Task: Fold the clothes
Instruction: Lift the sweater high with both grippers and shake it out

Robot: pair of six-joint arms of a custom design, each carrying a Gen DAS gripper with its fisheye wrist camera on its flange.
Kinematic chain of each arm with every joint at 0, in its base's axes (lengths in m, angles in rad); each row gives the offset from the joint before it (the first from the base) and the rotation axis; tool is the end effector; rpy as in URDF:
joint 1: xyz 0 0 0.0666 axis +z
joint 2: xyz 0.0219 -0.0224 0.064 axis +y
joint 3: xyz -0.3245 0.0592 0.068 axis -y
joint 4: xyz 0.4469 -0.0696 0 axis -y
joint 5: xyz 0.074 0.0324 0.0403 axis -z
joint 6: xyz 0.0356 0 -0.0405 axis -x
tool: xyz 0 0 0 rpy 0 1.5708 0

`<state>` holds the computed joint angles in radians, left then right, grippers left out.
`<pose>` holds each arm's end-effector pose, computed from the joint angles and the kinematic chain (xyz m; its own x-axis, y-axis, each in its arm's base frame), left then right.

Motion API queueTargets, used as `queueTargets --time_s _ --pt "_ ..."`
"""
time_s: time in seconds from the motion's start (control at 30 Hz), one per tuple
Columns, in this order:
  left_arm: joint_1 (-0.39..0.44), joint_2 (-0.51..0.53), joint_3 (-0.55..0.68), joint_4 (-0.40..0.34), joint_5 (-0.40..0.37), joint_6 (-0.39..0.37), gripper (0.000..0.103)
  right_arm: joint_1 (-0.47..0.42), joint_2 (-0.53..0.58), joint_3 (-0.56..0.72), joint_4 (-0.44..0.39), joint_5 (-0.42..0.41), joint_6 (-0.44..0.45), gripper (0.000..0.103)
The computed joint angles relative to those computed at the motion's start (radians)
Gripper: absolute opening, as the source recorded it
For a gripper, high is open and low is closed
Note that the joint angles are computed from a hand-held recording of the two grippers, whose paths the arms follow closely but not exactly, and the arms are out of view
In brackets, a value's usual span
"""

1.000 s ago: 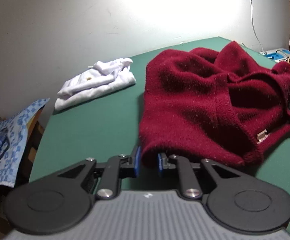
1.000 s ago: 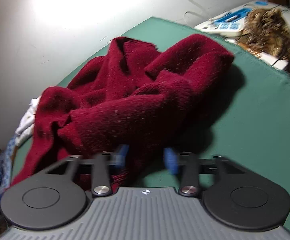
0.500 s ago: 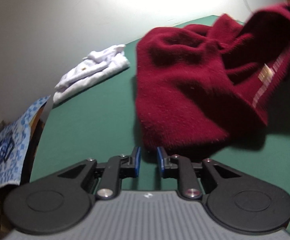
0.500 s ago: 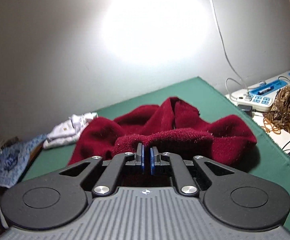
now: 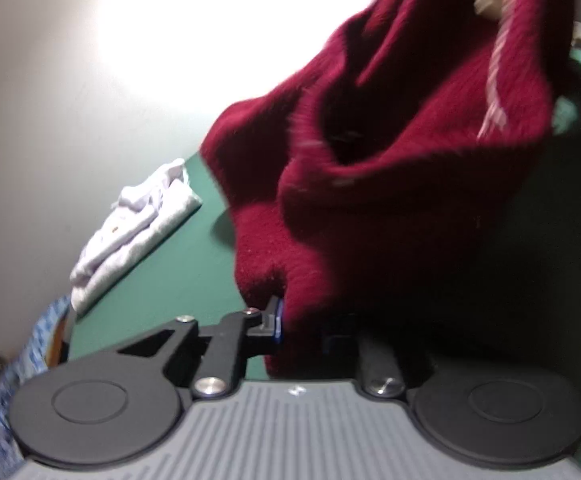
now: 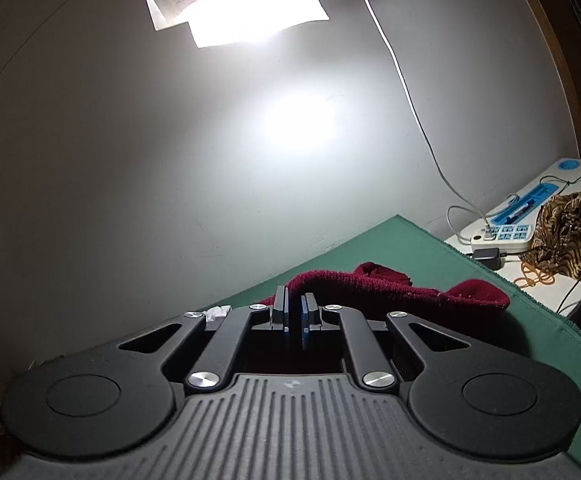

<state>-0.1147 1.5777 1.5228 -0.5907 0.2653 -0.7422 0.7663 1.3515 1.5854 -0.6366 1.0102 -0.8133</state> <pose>0.6196 -0.0812 0.3647 -0.2252 0.6825 -0.6953 0.6387 0.6423 0.4236 0.4087 0.3510 0.5291 -0.0540 0.4842 -0.8733 0.3375 0.8319 0.4404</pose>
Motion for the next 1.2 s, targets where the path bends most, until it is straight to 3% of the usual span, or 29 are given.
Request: queueTargets --time_s 0.1,0.2,0.33,0.4,0.53,0.6,0.67,0.7,0.83,0.87,0.97,1.07,1.2 --pt "0.016 -0.015 0.038 0.011 0.040 0.125 0.015 0.009 -0.010 0.002 0.012 0.050 0.033 0.006" --pt "0.045 -0.057 0.072 0.051 0.108 0.277 0.014 -0.003 -0.041 -0.022 0.104 0.064 0.127 0.006" --pt "0.080 -0.135 0.102 0.182 0.137 0.453 0.011 -0.018 -0.100 -0.066 0.382 0.017 0.386 0.006" --pt "0.103 -0.166 0.136 0.210 0.172 0.549 0.011 -0.028 -0.120 -0.074 0.541 -0.036 0.536 0.006" --pt "0.111 -0.253 0.128 0.303 0.134 0.637 0.011 -0.031 -0.138 -0.061 0.854 -0.188 0.840 0.000" --pt "0.103 -0.293 0.111 0.326 0.103 0.653 0.011 -0.032 -0.123 -0.009 0.887 -0.225 0.945 0.000" --pt "0.084 -0.325 0.088 0.317 0.061 0.643 0.011 -0.048 -0.121 0.039 0.770 -0.262 0.917 0.006" --pt "0.070 -0.341 0.073 0.300 0.031 0.625 0.011 -0.062 -0.127 0.051 0.672 -0.290 0.849 0.008" --pt "0.029 -0.362 0.007 0.194 -0.073 0.561 0.011 -0.103 -0.153 0.024 0.270 -0.397 0.649 0.052" --pt "0.020 -0.375 -0.023 0.175 -0.112 0.542 0.011 -0.110 -0.165 -0.008 0.177 -0.443 0.626 0.057" --pt "0.008 -0.412 -0.107 0.143 -0.212 0.510 0.011 -0.106 -0.204 -0.125 -0.046 -0.586 0.644 0.057" --pt "0.012 -0.435 -0.139 0.116 -0.270 0.508 0.011 -0.065 -0.205 -0.205 -0.198 -0.662 0.741 0.059" --pt "0.018 -0.416 -0.098 0.072 -0.318 0.532 0.011 -0.015 -0.179 -0.262 -0.205 -0.735 0.836 0.061"
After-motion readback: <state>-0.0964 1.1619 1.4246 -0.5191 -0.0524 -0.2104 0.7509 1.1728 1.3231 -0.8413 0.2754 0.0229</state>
